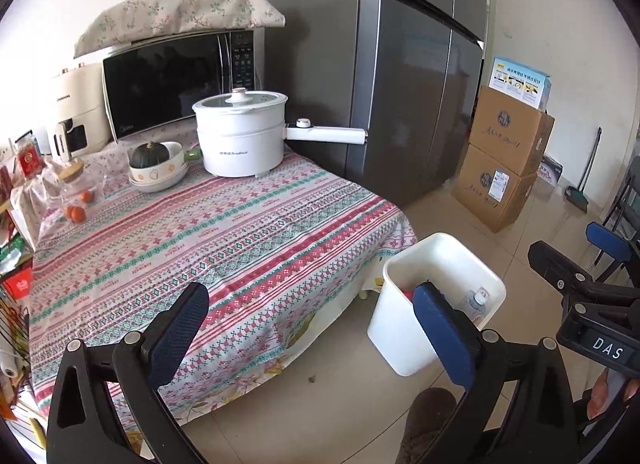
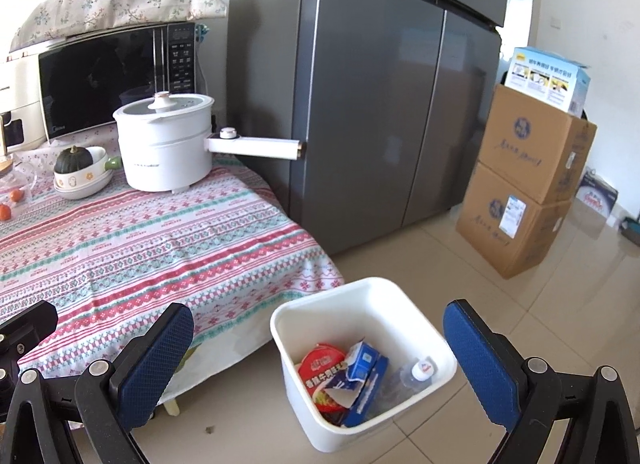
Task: Collect trash
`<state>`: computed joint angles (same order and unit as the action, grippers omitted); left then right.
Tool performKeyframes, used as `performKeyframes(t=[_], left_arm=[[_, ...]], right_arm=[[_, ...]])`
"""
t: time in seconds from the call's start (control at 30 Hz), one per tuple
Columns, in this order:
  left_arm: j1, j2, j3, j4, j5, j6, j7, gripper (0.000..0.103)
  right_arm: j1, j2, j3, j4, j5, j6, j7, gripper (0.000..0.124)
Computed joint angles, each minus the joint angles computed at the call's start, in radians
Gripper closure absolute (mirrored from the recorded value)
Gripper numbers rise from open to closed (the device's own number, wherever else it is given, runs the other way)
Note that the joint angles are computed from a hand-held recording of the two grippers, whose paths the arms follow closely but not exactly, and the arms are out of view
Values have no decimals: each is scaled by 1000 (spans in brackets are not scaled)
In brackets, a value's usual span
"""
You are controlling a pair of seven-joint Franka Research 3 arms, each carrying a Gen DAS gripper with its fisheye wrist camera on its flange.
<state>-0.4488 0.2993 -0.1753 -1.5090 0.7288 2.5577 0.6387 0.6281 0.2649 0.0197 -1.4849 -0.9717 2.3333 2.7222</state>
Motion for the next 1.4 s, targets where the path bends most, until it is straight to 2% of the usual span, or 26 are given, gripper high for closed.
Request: performKeyframes(t=[1.13,1.4], left_arm=[[6,-6,-5,-8,-30,-7,27,0],[33,-16,-17,-23,-87,6,69,0]], right_arm=[[-5,-9,5,-15,12,-6,-8,21],[-5,3,8,-5,31,-3,-21,21]])
